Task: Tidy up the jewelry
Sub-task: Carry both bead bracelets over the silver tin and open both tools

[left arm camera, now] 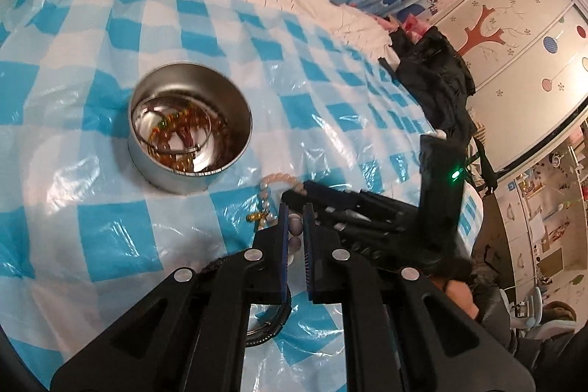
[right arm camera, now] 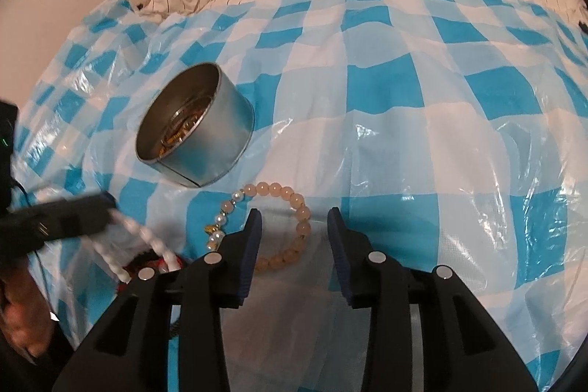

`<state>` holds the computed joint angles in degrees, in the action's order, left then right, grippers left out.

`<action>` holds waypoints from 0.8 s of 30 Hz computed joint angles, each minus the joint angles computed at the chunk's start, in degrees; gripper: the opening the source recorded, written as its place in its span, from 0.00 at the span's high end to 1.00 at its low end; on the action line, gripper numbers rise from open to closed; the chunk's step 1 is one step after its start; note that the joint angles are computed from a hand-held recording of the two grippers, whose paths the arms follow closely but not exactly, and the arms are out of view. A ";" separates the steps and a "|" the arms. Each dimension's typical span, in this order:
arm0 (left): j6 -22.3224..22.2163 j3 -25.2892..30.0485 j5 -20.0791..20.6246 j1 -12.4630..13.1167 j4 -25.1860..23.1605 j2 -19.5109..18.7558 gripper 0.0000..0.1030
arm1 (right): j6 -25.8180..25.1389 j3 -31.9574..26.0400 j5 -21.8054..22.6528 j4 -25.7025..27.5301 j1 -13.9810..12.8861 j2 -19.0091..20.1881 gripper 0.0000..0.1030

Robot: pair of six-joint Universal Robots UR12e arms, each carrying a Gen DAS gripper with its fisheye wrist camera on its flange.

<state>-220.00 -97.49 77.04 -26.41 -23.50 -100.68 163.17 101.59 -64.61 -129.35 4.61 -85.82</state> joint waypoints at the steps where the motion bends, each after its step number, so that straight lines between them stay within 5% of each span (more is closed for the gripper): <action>1: -0.05 -0.08 0.01 0.04 0.22 0.09 0.94 | -0.58 0.13 -1.16 -0.48 0.38 -0.10 0.68; 4: 0.23 -0.29 0.41 0.15 0.25 0.52 0.94 | -1.72 0.46 -2.79 -1.48 0.87 -0.36 0.91; 15: 1.78 -1.05 1.01 0.85 4.04 2.25 0.94 | 1.83 1.88 10.90 -7.23 -2.34 -1.74 0.92; 24: -0.68 -0.02 3.56 1.84 8.62 1.19 0.94 | 3.94 2.04 15.79 -9.31 -3.44 -1.63 0.92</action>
